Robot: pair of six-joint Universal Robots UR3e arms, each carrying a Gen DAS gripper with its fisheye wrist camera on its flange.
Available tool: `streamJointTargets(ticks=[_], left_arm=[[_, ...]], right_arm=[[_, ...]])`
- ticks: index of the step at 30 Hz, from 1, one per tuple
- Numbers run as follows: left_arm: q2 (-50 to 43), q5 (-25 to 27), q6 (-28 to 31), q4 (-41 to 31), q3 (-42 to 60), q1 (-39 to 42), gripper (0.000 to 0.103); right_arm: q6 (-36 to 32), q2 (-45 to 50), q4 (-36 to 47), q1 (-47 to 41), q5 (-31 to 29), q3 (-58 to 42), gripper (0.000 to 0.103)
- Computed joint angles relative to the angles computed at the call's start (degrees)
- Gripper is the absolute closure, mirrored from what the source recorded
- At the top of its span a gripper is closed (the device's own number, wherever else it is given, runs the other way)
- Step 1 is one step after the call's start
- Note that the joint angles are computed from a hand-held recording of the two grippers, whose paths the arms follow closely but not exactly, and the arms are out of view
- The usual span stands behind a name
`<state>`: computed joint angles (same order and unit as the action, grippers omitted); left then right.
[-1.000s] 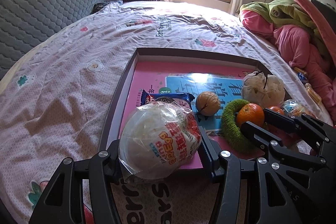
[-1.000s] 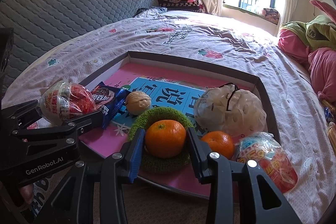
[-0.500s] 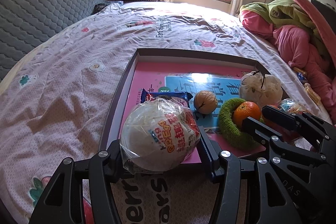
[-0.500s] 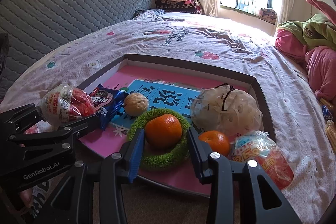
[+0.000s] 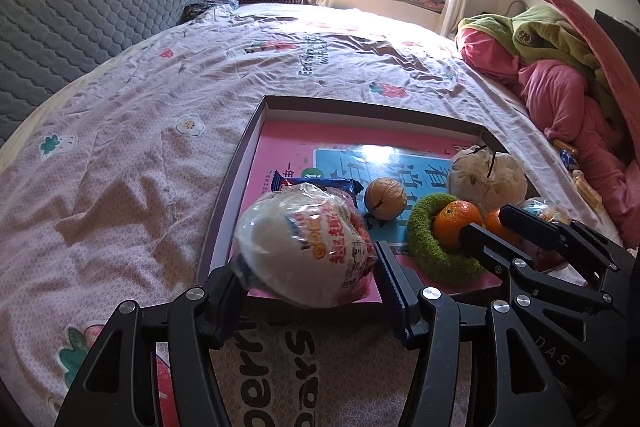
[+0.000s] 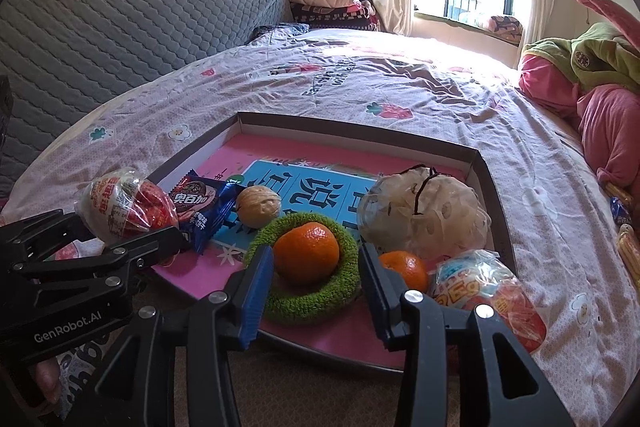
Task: Organize objects
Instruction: 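Set the orange into the green ring with the right tool while the left tool lowers the egg, then open the left tool to release the bagged egg in the tray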
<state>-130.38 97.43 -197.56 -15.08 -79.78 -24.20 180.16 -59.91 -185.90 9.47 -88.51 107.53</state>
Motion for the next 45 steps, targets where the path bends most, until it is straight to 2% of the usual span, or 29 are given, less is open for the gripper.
streamJointTargets(ticks=[16,20,28,39,42,45], left_arm=[[2.59,1.3,-0.82,0.78,-2.02,-0.65,0.042],[3.4,1.59,-1.1,0.73,-2.35,-0.9,0.042],[4.49,2.86,-1.32,0.11,-1.81,-1.72,0.042],[4.84,5.22,-0.19,-2.55,2.54,-2.01,0.041],[6.08,5.41,-0.47,-2.71,1.9,-2.0,0.039],[7.02,5.77,-0.52,-2.87,1.57,-2.42,0.034]], right_arm=[[0.59,-2.15,-0.33,0.11,-0.88,0.78,0.054],[0.76,-3.23,-1.03,0.04,-1.2,1.25,0.048],[1.05,-4.72,-1.43,-0.3,-1.25,1.9,0.042],[1.14,-6.36,-2.37,-0.36,-1.2,2.89,0.042],[1.59,-7.06,-2.69,-0.56,-1.14,3.11,0.042],[1.86,-8.06,-2.75,-0.83,-0.8,3.69,0.036]])
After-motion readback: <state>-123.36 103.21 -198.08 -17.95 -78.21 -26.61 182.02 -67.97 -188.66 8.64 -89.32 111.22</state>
